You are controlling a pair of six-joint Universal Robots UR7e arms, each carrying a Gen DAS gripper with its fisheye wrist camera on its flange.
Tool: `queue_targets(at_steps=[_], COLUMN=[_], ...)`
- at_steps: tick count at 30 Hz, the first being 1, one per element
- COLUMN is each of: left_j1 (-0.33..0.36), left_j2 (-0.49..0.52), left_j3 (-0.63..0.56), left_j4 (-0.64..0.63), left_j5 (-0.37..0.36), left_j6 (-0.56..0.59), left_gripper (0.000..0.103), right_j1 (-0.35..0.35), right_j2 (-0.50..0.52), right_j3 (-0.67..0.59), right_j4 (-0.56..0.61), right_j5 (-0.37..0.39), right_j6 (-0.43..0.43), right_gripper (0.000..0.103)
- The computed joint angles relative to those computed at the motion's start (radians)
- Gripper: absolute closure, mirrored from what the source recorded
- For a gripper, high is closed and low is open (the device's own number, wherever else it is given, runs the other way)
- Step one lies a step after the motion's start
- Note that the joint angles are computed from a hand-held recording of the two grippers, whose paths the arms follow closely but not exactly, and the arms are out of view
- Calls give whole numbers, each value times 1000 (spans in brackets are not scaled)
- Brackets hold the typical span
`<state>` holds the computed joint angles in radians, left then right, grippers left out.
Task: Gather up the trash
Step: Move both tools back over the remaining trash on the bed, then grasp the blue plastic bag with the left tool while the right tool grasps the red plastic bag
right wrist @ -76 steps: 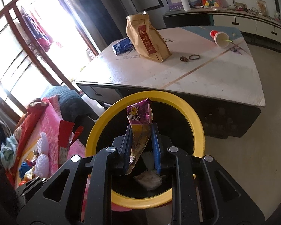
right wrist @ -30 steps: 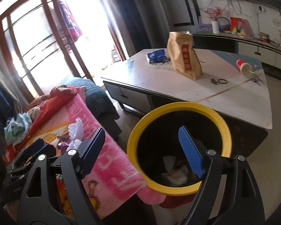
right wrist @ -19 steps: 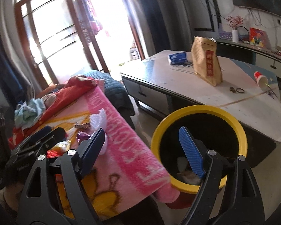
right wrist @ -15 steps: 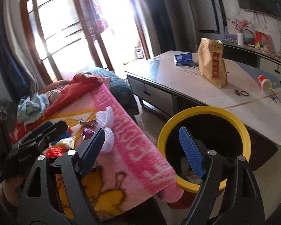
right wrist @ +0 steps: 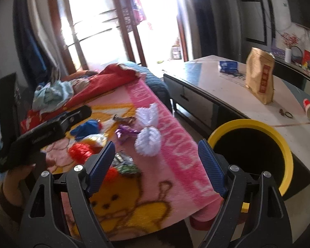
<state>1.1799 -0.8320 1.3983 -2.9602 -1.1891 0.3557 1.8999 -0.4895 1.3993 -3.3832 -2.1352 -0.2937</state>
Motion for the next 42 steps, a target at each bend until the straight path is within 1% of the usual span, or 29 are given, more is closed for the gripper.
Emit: queue_targets(at_steps=[7, 15, 24, 32, 33, 36, 37, 38, 42], left_j1=[23, 48, 78, 107, 108, 111, 113, 115, 116], left_j2=[-8, -10, -9, 24, 29, 51, 56, 60, 69], left_j3=[-19, -43, -65, -126, -132, -159, -167, -172, -181], left_j4=[-12, -12, 2, 102, 110, 137, 146, 153, 171], left_j5=[19, 44, 70, 94, 97, 119, 119, 117, 123], left_j6=[-24, -43, -54, -66, -63, -40, -35, -32, -30], left_gripper=[8, 8, 8, 8, 9, 9, 11, 17, 28], right_j1=[16, 27, 29, 32, 33, 38, 39, 40, 43], right_j2=[31, 77, 137, 188, 195, 211, 214, 215, 217], right_j3=[-35, -94, -171, -236, -243, -260, -264, -263, -258], right_j4=[73, 175, 266, 292, 294, 298, 302, 302, 305], right_j5=[33, 43, 17, -22, -25, -36, -38, -40, -43], right_j6=[-34, -74, -122, -195, -209, -244, -253, -261, -284], right_gripper=[29, 29, 29, 29, 30, 35, 39, 42, 50])
